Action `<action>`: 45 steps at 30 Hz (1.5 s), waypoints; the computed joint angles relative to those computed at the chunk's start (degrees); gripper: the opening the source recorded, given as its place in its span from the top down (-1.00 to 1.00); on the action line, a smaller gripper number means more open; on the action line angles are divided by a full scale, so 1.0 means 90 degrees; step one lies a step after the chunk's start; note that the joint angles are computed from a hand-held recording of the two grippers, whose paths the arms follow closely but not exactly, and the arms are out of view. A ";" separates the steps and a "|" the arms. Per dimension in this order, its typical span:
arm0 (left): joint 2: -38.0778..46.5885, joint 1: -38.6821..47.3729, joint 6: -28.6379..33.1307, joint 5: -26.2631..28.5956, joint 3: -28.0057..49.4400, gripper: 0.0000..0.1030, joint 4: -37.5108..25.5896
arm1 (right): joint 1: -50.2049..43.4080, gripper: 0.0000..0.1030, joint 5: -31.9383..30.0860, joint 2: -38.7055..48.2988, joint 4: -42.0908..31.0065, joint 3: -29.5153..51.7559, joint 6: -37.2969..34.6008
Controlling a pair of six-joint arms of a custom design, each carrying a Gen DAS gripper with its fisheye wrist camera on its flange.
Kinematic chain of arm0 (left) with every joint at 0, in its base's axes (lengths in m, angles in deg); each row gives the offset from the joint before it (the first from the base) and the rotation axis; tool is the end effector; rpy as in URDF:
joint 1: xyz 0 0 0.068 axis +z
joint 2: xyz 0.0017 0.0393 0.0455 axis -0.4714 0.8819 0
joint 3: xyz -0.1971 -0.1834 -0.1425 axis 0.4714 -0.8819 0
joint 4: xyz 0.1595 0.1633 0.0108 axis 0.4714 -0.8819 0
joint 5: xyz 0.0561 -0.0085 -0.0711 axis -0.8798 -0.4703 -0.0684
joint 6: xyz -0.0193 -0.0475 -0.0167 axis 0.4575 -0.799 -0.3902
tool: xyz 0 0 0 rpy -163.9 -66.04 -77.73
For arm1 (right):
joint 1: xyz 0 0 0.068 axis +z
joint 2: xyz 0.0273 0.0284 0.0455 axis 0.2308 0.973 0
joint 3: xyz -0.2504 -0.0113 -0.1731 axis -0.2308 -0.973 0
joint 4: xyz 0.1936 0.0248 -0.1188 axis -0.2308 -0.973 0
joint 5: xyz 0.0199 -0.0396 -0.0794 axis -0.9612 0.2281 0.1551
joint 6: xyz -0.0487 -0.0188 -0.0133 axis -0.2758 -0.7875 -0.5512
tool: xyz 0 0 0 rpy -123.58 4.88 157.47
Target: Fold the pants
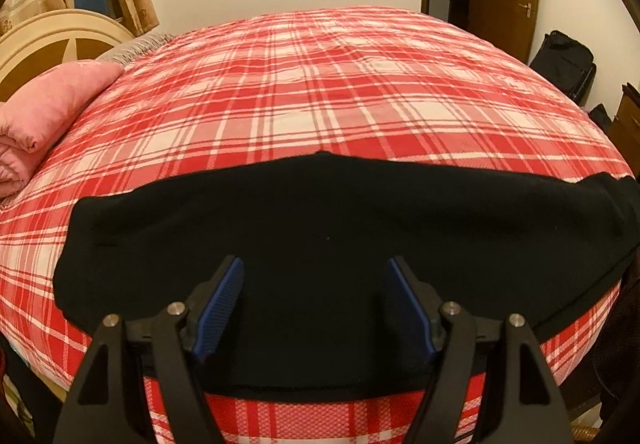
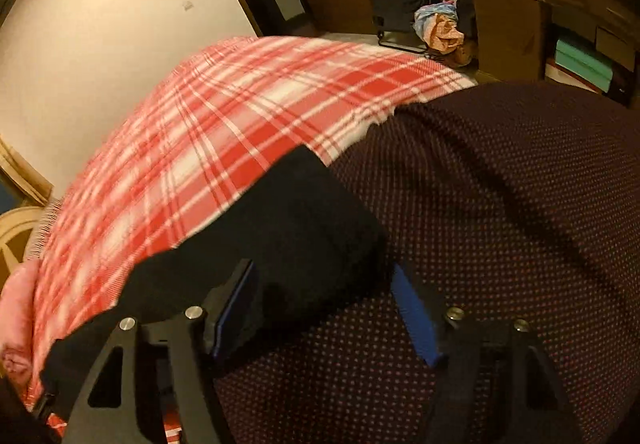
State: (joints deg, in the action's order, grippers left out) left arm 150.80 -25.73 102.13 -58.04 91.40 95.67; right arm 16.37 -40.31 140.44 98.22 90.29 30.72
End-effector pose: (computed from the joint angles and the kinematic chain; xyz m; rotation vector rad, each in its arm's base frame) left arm 0.3682 0.0098 0.0996 0.3329 2.4036 -0.0541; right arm 0.1900 0.0004 0.1002 1.0185 2.1889 0.0619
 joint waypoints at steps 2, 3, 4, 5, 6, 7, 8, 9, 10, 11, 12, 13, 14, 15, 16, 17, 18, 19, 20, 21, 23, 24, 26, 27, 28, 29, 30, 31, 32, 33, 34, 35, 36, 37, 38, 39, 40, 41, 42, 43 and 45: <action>0.0037 -0.0032 0.0060 0.0018 -0.0034 -0.48 0.0037 | 0.0197 -0.21 0.0207 0.0029 -0.0156 0.0121 0.0055; 0.0064 -0.0064 0.0090 0.0017 -0.0039 -0.48 0.0035 | 0.0337 -0.19 0.0408 -0.0016 -0.0551 0.0299 0.0119; 0.0079 -0.0110 0.0161 0.0017 -0.0060 -0.48 0.0034 | 0.0440 -0.17 0.0541 -0.0027 -0.0866 0.0437 0.0117; 0.0063 -0.0151 0.0253 0.0000 -0.0120 -0.48 0.0091 | 0.0480 -0.12 0.0626 -0.0090 -0.1230 0.0579 0.0115; 0.0025 -0.0179 0.0337 -0.0016 -0.0213 -0.48 0.0207 | 0.0536 -0.05 0.0816 -0.0267 -0.1609 0.0646 0.0237; -0.0039 -0.0204 0.0435 -0.0034 -0.0343 -0.48 0.0379 | 0.0713 -0.05 0.1247 -0.0600 -0.2207 0.0719 0.0555; -0.0085 -0.0211 0.0501 -0.0022 -0.0430 -0.48 0.0500 | 0.0947 -0.05 0.1678 -0.0894 -0.2785 0.0823 0.0873; -0.0120 -0.0207 0.0568 0.0041 -0.0491 -0.48 0.0576 | 0.1264 -0.05 0.2030 -0.1334 -0.3166 0.0790 0.1112; -0.0132 -0.0219 0.0608 0.0075 -0.0514 -0.48 0.0599 | 0.1676 -0.05 0.2120 -0.1960 -0.3217 0.0620 0.1247; -0.0113 -0.0244 0.0654 0.0073 -0.0519 -0.48 0.0614 | 0.1951 -0.05 0.1921 -0.2388 -0.3012 0.0453 0.1324; -0.0081 -0.0268 0.0659 0.0039 -0.0501 -0.48 0.0610 | 0.2315 -0.05 0.1487 -0.2591 -0.2130 0.0140 0.1430; -0.0024 -0.0306 0.0636 -0.0013 -0.0451 -0.48 0.0572 | 0.2509 -0.05 0.0989 -0.2474 -0.1334 -0.0032 0.1479; 0.0029 -0.0328 0.0572 -0.0039 -0.0377 -0.48 0.0482 | 0.2696 -0.05 0.0533 -0.2037 -0.0414 -0.0152 0.1559; 0.0066 -0.0335 0.0488 -0.0033 -0.0294 -0.48 0.0357 | 0.2871 -0.05 0.0077 -0.1375 0.0446 -0.0146 0.1674; 0.0076 -0.0305 0.0401 0.0060 -0.0221 -0.48 0.0195 | 0.3001 -0.05 -0.0363 -0.0713 0.0965 0.0026 0.1784; 0.0055 -0.0259 0.0375 0.0166 -0.0218 -0.48 0.0137 | 0.3097 -0.05 -0.0822 -0.0024 0.1314 0.0296 0.1899; 0.0007 -0.0205 0.0385 0.0235 -0.0269 -0.48 0.0162 | 0.3195 -0.05 -0.1232 0.0722 0.1755 0.0558 0.2046; -0.0068 -0.0132 0.0432 0.0237 -0.0383 -0.48 0.0311 | 0.3268 -0.05 -0.1435 0.1236 0.2075 0.0727 0.2166; -0.0125 -0.0056 0.0473 0.0231 -0.0458 -0.48 0.0425 | 0.3325 -0.05 -0.1570 0.1646 0.2223 0.0914 0.2311; -0.0146 0.0003 0.0489 0.0239 -0.0497 -0.48 0.0500 | 0.3378 -0.05 -0.1671 0.2017 0.2384 0.1059 0.2480; -0.0182 0.0197 0.0466 0.0297 -0.0505 -0.48 0.0568 | 0.3401 -0.05 -0.1955 0.2677 0.2744 0.1298 0.2794; -0.0178 0.0282 0.0432 0.0326 -0.0478 -0.50 0.0559 | 0.3425 -0.05 -0.1984 0.2883 0.2773 0.1403 0.2941; -0.0140 0.0443 0.0370 0.0401 -0.0424 -0.50 0.0556 | 0.3439 -0.05 -0.1904 0.3097 0.2929 0.1433 0.3063; -0.0116 0.0492 0.0352 0.0420 -0.0397 -0.50 0.0551 | 0.3428 -0.05 -0.1847 0.3174 0.3090 0.1419 0.3117; -0.0085 0.0539 0.0323 0.0430 -0.0365 -0.50 0.0537 | 0.3454 -0.05 -0.1710 0.3230 0.3318 0.1374 0.3153; -0.0047 0.0569 0.0288 0.0453 -0.0312 -0.50 0.0488 | 0.3443 -0.05 -0.1596 0.3247 0.3423 0.1385 0.3118; -0.0034 0.0587 0.0265 0.0484 -0.0283 -0.50 0.0440 | 0.3415 -0.05 -0.1560 0.3234 0.3379 0.1471 0.3082; -0.0025 0.0615 0.0243 0.0550 -0.0232 -0.50 0.0348 | 0.3422 -0.05 -0.1546 0.3197 0.3308 0.1547 0.3089; -0.0033 0.0637 0.0236 0.0604 -0.0220 -0.50 0.0313 | 0.3433 -0.05 -0.1547 0.3185 0.3284 0.1598 0.3090; -0.0047 0.0653 0.0236 0.0632 -0.0248 -0.50 0.0351 | 0.3471 -0.02 -0.1510 0.3179 0.3270 0.1653 0.3079; -0.0067 0.0676 0.0243 0.0650 -0.0290 -0.50 0.0419 | 0.3500 0.06 -0.1474 0.3225 0.3363 0.1652 0.3065; -0.0074 0.0689 0.0242 0.0662 -0.0300 -0.50 0.0435 | 0.3519 0.10 -0.1461 0.3272 0.3450 0.1672 0.3075; -0.0076 0.0707 0.0233 0.0684 -0.0300 -0.50 0.0428 | 0.3540 0.15 -0.1456 0.3365 0.3702 0.1614 0.3105; -0.0073 0.0726 0.0208 0.0705 -0.0295 -0.50 0.0407 | 0.3537 0.18 -0.1477 0.3454 0.3860 0.1646 0.3133; -0.0064 0.0731 0.0192 0.0709 -0.0285 -0.50 0.0387 | 0.3549 0.19 -0.1498 0.3527 0.3919 0.1692 0.3171; -0.0054 0.0726 0.0179 0.0710 -0.0276 -0.50 0.0367 | 0.3577 0.19 -0.1536 0.3615 0.3989 0.1752 0.3212; -0.0051 0.0720 0.0176 0.0709 -0.0280 -0.51 0.0367 | 0.3600 0.19 -0.1641 0.3712 0.4014 0.1859 0.3243; -0.0053 0.0713 0.0175 0.0704 -0.0296 -0.50 0.0384 | 0.3707 0.19 -0.1675 0.3707 0.3644 0.2286 0.3268; -0.0058 0.0709 0.0183 0.0705 -0.0315 -0.50 0.0400 | 0.3745 0.19 -0.1710 0.3731 0.3554 0.2392 0.3231; -0.0060 0.0712 0.0196 0.0715 -0.0308 -0.50 0.0384 | 0.3782 0.21 -0.1628 0.3722 0.3404 0.2492 0.3076; -0.0077 0.0715 0.0208 0.0727 -0.0310 -0.50 0.0378 | 0.3795 0.91 -0.1540 0.3595 0.3014 0.2661 0.2818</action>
